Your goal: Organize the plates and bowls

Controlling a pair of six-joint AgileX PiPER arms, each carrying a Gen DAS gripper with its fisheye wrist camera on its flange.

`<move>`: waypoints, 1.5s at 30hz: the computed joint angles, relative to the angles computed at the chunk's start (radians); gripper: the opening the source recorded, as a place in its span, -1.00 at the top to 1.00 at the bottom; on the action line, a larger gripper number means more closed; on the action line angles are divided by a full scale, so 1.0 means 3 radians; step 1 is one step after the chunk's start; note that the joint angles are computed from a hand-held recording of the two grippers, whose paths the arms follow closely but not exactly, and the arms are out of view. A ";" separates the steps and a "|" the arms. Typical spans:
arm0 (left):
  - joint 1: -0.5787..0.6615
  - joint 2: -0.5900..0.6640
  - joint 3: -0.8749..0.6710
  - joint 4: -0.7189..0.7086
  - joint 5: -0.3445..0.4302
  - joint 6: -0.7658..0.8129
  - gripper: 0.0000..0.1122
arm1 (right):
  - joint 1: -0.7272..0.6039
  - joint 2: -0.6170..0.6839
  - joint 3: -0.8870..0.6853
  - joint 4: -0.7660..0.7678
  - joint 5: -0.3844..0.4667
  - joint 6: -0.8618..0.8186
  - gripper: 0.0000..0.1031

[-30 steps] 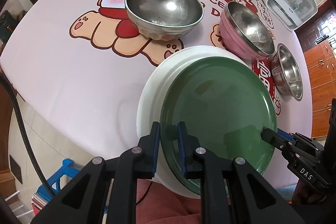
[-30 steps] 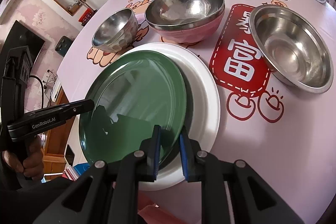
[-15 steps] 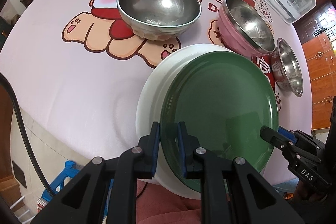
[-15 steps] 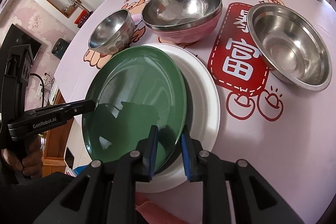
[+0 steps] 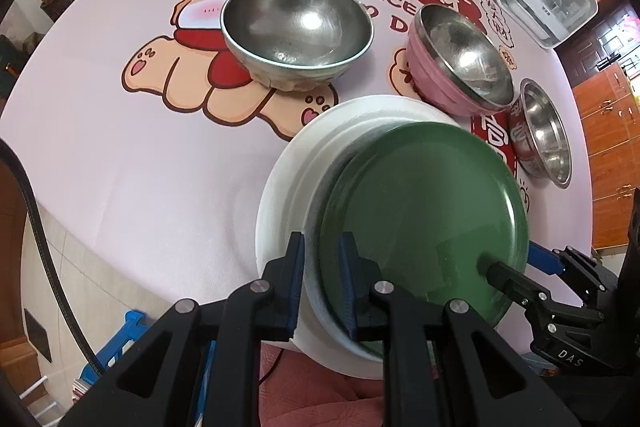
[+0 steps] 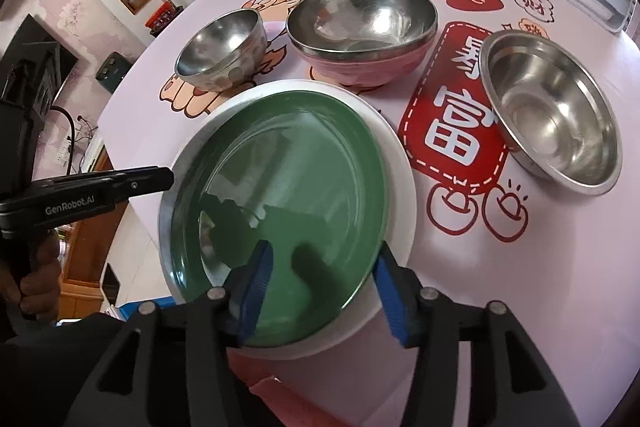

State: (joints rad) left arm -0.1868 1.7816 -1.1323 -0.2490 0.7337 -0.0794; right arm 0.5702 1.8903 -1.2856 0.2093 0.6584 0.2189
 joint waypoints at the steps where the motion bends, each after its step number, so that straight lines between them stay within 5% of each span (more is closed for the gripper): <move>1: -0.0006 -0.0010 -0.0005 0.0000 -0.0001 -0.0003 0.73 | -0.0003 -0.0024 0.0023 -0.0002 -0.0024 -0.0017 0.00; 24: -0.0670 0.0022 -0.0655 0.0180 0.0013 -0.0260 0.38 | -0.0257 -0.0652 0.0680 -0.0511 -0.0636 0.0289 -0.14; 27: -0.0779 0.0082 -0.0781 0.0260 0.0009 -0.0329 0.18 | -0.0285 -0.0754 0.0790 -0.0845 -0.0752 0.0627 -0.14; 38: -0.1093 0.0578 -0.1497 0.0359 0.0275 -0.0401 0.08 | -0.0339 -0.0961 0.1073 -0.2971 -0.0889 0.2698 -0.15; 45: -0.1201 0.0969 -0.2021 0.0307 0.0455 -0.0361 0.02 | -0.0481 -0.0973 0.1172 -0.3506 -0.0858 0.3269 -0.15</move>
State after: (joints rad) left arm -0.5472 2.0724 -1.7386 -0.1567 0.8702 -0.1878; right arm 0.4257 1.5985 -0.9341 -0.8425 0.4009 1.1997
